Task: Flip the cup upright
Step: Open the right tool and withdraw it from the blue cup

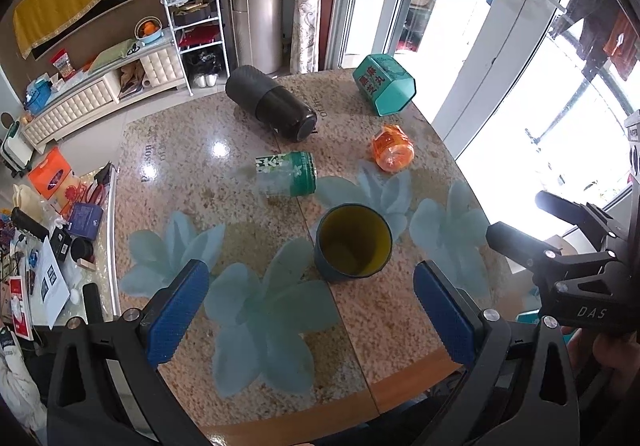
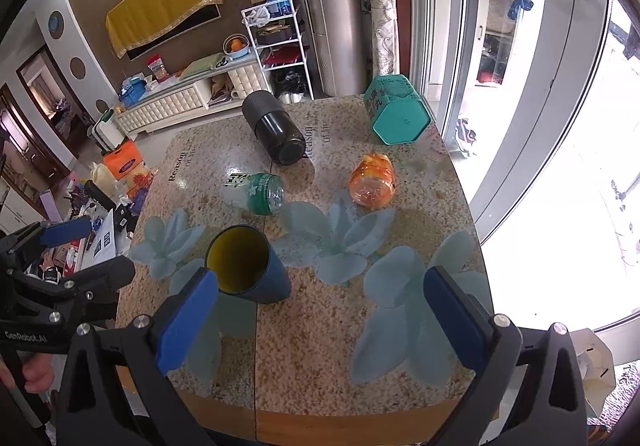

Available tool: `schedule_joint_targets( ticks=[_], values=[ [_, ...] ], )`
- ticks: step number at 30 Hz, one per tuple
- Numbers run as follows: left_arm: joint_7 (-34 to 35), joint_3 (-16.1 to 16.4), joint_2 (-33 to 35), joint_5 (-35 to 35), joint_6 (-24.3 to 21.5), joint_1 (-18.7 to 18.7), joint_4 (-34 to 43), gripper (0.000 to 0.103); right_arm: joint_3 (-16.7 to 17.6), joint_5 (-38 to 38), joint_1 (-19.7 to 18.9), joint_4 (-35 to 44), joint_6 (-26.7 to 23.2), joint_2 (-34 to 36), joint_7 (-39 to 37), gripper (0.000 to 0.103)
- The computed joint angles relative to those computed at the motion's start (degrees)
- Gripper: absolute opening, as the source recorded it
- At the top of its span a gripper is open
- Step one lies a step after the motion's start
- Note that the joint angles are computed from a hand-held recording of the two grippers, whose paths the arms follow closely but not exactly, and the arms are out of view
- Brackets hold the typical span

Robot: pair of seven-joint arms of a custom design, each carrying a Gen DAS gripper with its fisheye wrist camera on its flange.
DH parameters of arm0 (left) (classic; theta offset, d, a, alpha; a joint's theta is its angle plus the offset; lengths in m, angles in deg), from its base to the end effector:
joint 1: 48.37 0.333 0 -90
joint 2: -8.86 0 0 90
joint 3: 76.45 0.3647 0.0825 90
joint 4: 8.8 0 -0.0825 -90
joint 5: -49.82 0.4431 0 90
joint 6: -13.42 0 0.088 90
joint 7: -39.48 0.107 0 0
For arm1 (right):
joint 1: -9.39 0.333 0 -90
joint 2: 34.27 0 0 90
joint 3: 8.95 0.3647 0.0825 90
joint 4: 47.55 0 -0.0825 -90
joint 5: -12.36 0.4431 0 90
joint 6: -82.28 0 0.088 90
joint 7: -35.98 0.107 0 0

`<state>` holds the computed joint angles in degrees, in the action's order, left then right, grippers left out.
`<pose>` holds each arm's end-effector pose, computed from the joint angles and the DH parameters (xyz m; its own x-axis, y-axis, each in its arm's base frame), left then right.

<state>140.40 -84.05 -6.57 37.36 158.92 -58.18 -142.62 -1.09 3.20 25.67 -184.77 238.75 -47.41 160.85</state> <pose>0.5139 -0.1624 0.5118 -0.3563 -0.9318 0.0684 -0.8382 0.2865 -0.4640 0.4914 0.2298 0.4819 -0.0066 -0.9865 -0.1638 -0.8498 0.0918 -0.5190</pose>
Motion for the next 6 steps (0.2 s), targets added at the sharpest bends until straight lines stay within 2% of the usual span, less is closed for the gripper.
schedule_joint_targets(
  ticks=[6],
  values=[
    [0.4,0.2,-0.1,-1.2,0.8,-0.2,-0.4,0.103,0.3,-0.5,-0.4,-0.3,0.0,-0.1,1.8,0.103]
  ],
)
